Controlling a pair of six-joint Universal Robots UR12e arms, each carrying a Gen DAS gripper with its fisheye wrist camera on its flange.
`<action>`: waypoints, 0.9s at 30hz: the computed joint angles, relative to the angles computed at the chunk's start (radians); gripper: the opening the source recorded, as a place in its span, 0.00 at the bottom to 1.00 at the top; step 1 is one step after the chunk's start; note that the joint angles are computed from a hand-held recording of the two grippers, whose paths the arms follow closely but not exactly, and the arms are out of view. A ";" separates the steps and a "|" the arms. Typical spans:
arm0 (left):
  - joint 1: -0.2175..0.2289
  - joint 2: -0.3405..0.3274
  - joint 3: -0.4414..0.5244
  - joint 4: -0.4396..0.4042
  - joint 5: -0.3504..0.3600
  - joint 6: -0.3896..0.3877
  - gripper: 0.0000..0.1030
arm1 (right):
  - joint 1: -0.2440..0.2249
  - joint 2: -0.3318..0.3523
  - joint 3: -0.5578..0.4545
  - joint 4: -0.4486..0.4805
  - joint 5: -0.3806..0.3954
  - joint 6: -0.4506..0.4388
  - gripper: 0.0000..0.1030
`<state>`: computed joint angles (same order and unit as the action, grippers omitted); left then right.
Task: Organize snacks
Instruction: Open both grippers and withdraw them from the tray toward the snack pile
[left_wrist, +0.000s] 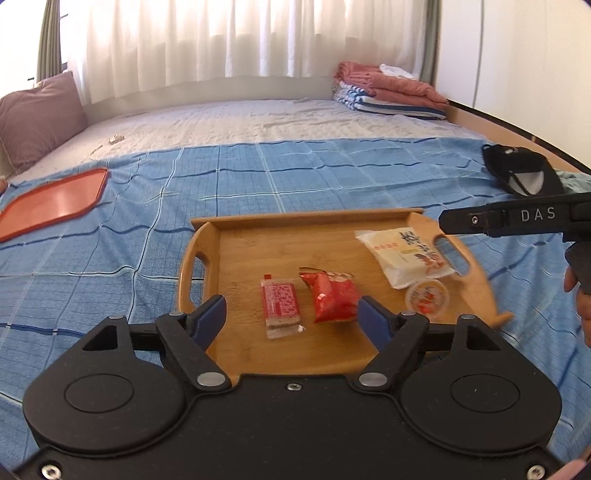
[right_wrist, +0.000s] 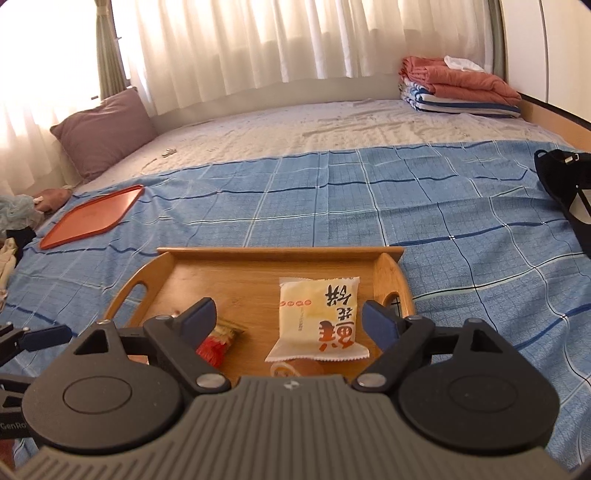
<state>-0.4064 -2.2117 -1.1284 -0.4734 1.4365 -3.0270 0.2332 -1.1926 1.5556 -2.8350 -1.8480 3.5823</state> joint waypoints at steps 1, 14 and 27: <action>-0.001 0.012 -0.015 0.005 -0.002 0.006 0.75 | 0.003 -0.010 0.011 -0.008 0.004 -0.006 0.89; -0.001 0.150 -0.199 0.089 -0.058 0.028 0.78 | 0.067 -0.122 0.157 -0.150 -0.011 -0.169 0.92; -0.014 0.254 -0.370 0.216 -0.083 0.035 0.82 | 0.130 -0.177 0.273 -0.257 -0.076 -0.238 0.93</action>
<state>-0.4209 -1.9573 -1.4981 -0.2578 1.3533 -2.9919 0.3629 -1.3698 1.8290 -3.0917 -1.9239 3.3446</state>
